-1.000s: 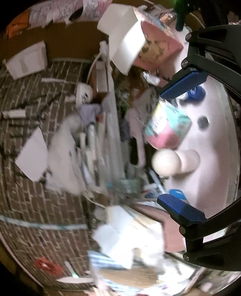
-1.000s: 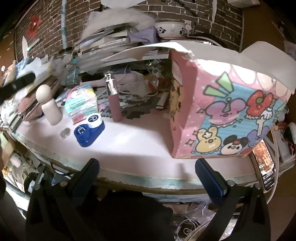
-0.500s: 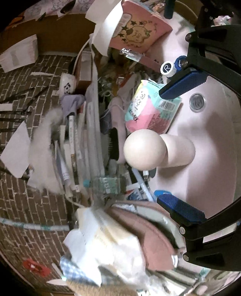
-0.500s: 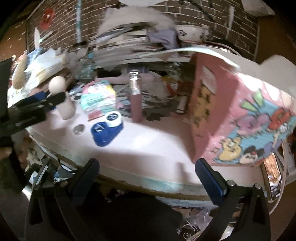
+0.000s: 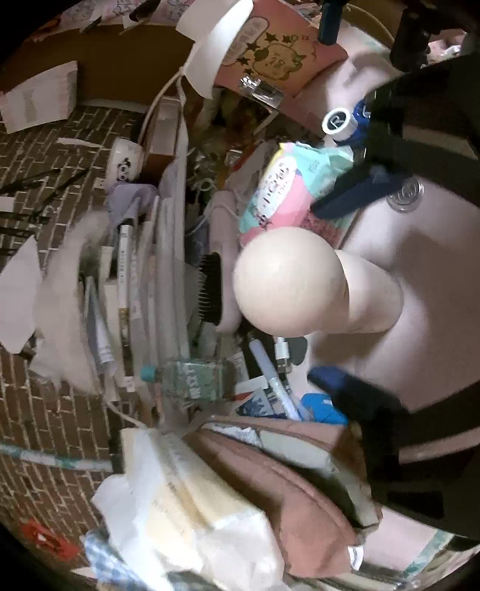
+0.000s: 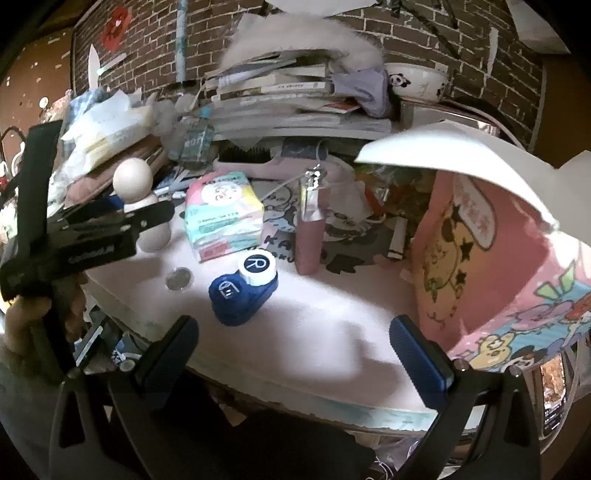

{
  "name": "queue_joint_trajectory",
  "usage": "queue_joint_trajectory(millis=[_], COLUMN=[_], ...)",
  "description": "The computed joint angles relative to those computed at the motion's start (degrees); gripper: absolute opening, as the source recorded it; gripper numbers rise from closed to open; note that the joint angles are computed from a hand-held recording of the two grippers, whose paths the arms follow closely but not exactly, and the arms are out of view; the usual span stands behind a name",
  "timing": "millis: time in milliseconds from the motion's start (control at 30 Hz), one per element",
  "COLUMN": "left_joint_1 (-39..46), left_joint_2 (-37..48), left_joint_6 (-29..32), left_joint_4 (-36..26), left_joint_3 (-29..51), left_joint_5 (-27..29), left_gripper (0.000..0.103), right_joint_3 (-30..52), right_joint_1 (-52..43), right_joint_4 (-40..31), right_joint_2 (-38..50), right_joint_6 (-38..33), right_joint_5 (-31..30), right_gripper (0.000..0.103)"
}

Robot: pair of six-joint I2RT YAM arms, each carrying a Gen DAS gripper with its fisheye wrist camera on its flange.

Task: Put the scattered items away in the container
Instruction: 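Close the left gripper around the wooden peg doll's body and lift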

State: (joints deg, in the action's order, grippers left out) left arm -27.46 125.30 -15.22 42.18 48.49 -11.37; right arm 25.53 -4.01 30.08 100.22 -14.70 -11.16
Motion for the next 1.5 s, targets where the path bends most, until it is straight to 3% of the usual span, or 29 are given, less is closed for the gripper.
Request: queue_joint_trajectory(millis=[67,367,1133,1367,1500], left_joint_1=[0.50,1.16,0.52,-0.61,0.24], left_joint_2=[0.84,2.50,1.39,1.22,1.03], left_joint_6=[-0.30,-0.60,1.62,1.90,1.37], left_joint_4=[-1.42,-1.46,-3.34,-1.94,-0.32], left_joint_3=[1.27,2.75,2.98,1.27,-0.13], left_joint_5=[0.87,2.90,1.17,-1.31,0.22], left_gripper=[0.053,0.038,0.035,0.041,0.045], right_joint_3=[0.54,2.39,2.63,2.15,2.07], right_joint_1=[0.15,0.51,0.80,0.64,0.63], right_joint_4=[-0.50,-1.56,-0.68,-0.51,-0.94], right_joint_2=[0.64,2.67,4.04,3.63,3.49], right_joint_6=[0.05,0.13,0.40,0.31,0.22], right_joint_5=[-0.02,0.48,0.51,0.49,0.12], right_gripper=[0.103,0.103,0.103,0.103,0.103])
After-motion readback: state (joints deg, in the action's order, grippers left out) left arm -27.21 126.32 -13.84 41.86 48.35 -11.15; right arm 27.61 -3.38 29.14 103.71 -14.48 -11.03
